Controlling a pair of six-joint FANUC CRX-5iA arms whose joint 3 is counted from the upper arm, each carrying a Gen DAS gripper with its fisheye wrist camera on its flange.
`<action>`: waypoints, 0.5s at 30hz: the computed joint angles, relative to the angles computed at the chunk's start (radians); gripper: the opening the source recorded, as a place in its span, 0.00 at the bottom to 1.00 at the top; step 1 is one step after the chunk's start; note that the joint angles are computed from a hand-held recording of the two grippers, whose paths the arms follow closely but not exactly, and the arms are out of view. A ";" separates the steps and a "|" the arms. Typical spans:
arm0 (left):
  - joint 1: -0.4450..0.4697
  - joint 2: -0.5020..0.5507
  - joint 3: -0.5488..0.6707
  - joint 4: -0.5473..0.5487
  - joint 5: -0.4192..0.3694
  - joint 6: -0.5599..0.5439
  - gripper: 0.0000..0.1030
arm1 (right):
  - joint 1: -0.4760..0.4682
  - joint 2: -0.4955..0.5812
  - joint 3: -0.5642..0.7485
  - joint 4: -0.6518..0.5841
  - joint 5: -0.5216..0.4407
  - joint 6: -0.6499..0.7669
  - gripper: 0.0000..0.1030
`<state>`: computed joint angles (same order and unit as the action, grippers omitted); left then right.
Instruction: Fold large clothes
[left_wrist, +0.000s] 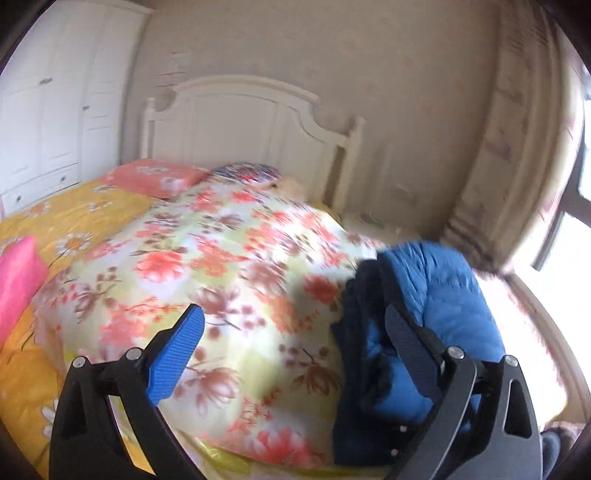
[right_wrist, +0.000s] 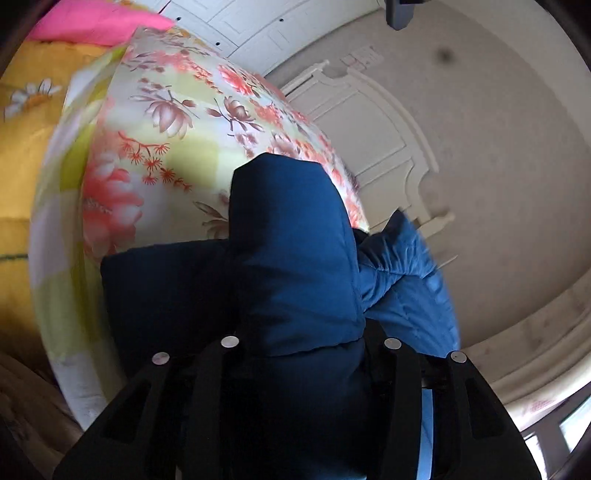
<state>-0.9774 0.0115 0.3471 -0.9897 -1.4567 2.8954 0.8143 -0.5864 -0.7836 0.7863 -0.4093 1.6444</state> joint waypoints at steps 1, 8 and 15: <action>0.010 0.009 0.012 0.029 0.029 -0.054 0.95 | -0.010 -0.006 -0.002 -0.016 0.014 0.027 0.44; 0.227 0.230 0.303 0.358 0.241 -0.591 0.96 | -0.084 -0.065 -0.095 0.053 0.184 0.005 0.43; 0.334 0.602 0.756 0.526 0.030 -0.935 0.96 | -0.071 -0.133 -0.088 -0.237 0.200 0.315 0.41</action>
<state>-0.6438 0.6139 1.1036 -0.4634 -1.4263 1.9601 0.7435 -0.7197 -0.8716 0.5490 -0.2088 1.9592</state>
